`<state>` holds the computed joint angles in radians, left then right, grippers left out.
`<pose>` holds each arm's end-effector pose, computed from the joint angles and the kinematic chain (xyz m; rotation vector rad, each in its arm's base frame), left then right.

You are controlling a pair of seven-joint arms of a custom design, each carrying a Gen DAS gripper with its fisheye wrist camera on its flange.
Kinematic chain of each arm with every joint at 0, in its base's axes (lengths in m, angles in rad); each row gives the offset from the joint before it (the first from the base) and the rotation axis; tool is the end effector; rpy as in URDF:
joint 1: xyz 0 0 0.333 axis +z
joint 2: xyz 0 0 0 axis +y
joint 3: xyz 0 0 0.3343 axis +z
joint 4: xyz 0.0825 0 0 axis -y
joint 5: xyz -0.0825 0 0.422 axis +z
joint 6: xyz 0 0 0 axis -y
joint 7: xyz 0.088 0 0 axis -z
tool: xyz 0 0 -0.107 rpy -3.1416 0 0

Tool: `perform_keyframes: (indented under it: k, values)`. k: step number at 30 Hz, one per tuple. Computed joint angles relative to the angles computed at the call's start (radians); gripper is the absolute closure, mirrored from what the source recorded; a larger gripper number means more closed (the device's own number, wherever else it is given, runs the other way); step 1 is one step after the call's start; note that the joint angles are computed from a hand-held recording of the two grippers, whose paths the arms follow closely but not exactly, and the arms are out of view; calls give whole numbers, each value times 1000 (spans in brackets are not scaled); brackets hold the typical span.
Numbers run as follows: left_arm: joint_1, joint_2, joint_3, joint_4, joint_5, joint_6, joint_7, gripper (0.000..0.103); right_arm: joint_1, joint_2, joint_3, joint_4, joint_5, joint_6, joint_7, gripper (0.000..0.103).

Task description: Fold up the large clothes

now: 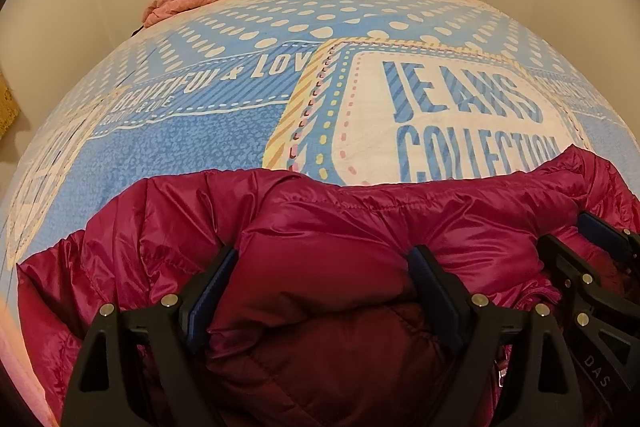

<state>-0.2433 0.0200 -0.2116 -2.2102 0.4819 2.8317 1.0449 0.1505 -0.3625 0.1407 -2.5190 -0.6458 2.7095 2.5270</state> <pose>0.5312 -0.2857 0.4296 -1.5160 2.1512 -0.6569 0.4567 0.1608 0.4568 -1.7140 1.9749 -0.7428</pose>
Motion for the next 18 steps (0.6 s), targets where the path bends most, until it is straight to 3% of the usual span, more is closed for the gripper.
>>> perform_keyframes:
  k: [10, 12, 15, 16, 18]
  values:
    - [-13, 8, 1, 32, 176, -68, -132, 9, 12, 13, 6, 24, -9, -58, -12, 51]
    - [-9, 10, -2, 43, 95, -81, -47, 9, 21, 14, 0, 32, 0, -72, -32, 51]
    - [7, -43, 0, 27, -139, -84, 132, 9, 63, -13, -45, 37, 78, -101, -171, 47]
    - [10, -82, 6, -2, -259, -56, 226, 9, 58, -46, -43, 21, 81, -94, -171, 44]
    - [24, -158, 7, -59, -331, -37, 293, 9, 36, -134, -34, -30, 69, -63, -157, 29]
